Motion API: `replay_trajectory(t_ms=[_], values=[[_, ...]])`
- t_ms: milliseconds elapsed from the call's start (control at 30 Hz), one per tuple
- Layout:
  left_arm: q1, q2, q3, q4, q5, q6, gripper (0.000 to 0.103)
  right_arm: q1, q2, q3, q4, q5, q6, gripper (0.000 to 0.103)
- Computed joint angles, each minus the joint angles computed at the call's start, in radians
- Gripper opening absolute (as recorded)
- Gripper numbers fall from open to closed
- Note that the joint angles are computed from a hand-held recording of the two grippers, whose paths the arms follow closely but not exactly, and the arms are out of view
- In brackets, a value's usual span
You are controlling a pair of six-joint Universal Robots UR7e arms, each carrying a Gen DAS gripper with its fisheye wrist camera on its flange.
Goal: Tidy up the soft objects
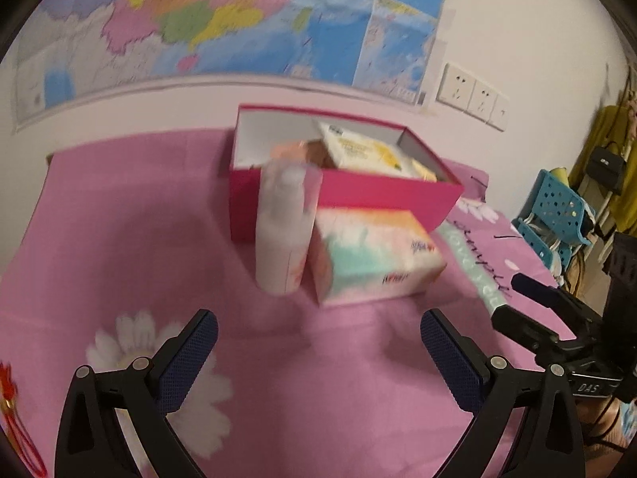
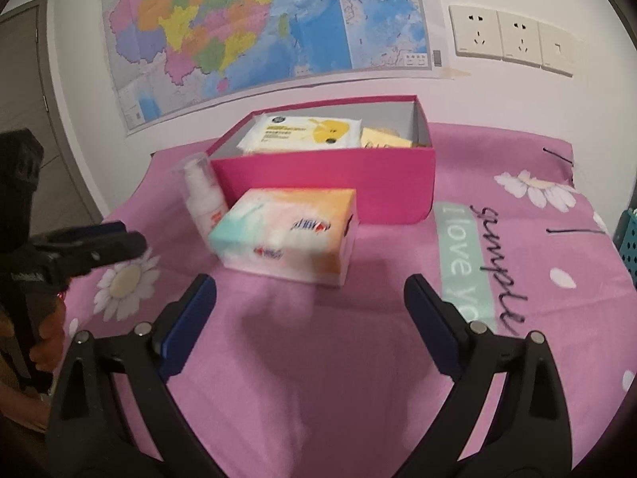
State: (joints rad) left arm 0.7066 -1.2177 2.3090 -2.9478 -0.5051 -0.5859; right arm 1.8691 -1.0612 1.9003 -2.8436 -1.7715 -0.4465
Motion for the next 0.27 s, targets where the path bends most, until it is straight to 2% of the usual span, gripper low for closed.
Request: replay_trajectory(t_ms=[100,267], values=[[-0.010,-0.003,0.011,0.085,0.016,-0.096,0.103,0.002,-0.009,0.015,0.001,0.003,0.001,0.096],[-0.019,0.011,0.015,0.146,0.037,-0.163,0.103,-0.002,-0.018,0.023,0.012,-0.011,-0.007,0.096]])
